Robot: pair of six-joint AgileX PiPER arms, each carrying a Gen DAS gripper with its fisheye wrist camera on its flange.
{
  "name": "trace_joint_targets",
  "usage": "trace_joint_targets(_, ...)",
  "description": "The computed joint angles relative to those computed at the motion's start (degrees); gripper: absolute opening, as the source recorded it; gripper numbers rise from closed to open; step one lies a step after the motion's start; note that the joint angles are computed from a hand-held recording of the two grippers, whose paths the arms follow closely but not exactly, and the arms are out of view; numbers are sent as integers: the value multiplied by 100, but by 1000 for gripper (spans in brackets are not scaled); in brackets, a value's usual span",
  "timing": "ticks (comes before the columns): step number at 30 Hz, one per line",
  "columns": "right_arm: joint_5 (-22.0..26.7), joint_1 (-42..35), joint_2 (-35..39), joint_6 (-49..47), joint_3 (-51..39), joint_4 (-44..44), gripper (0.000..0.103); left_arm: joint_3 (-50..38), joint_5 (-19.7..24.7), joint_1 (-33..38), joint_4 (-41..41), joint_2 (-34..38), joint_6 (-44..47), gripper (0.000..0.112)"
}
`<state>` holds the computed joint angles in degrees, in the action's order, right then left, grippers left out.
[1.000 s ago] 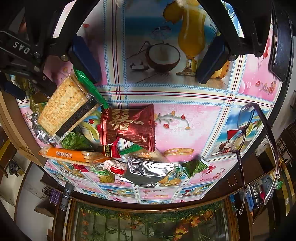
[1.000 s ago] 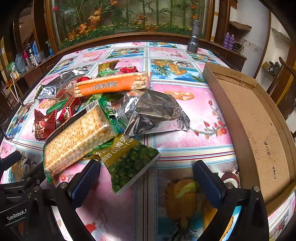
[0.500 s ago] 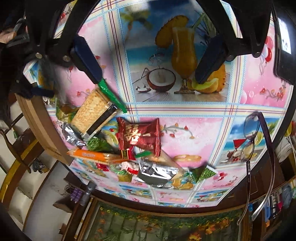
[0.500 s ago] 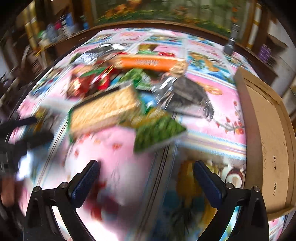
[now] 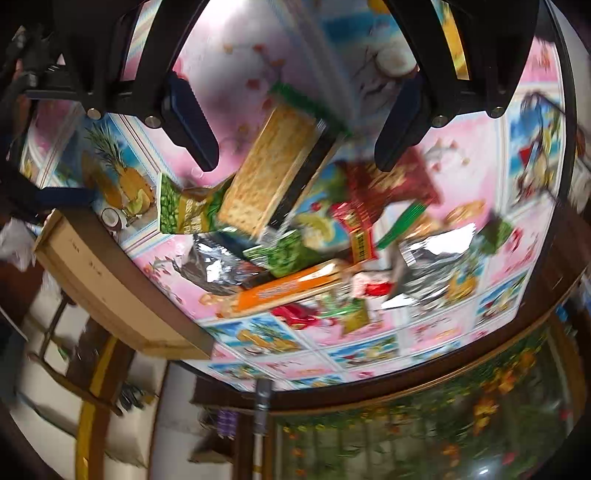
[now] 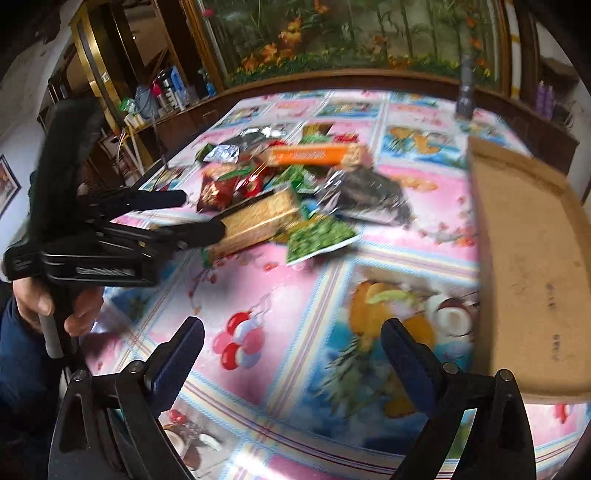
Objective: Organize snacks
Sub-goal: 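Grasp the cracker pack with the left gripper while the right grasps the green pea bag, then carry both packs to the cardboard box and release them inside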
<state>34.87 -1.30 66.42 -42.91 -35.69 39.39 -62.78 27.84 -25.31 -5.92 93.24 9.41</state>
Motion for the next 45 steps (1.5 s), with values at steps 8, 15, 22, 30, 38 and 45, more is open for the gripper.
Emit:
trace_joint_targets(8, 734, -572, -22, -911, -101, 881, 99, -514, 58, -191, 581, 753, -463, 57)
trace_joint_targets(15, 1500, -1075, 60, -1398, -106, 2292, 99, 117, -295, -206, 623, 368, -964, 45)
trace_joint_targets(22, 1209, -821, 1063, 588, -1405, 1137, 96, 790, -448, -142, 832, -173, -1450, 45)
trace_joint_targets(30, 1024, 299, 2608, 1925, -2738, -632, 55, 1015, -491, -136, 883, -375, -1593, 45)
trace_joint_targets(38, 618, 263, 2161, 1469, -2064, -373, 44, 1027, -525, 40, 59, -422, -760, 45)
trace_joint_targets(45, 1128, -533, 1411, 407, -1679, 673, 42, 729, -315, -65, -642, -400, -246, 45)
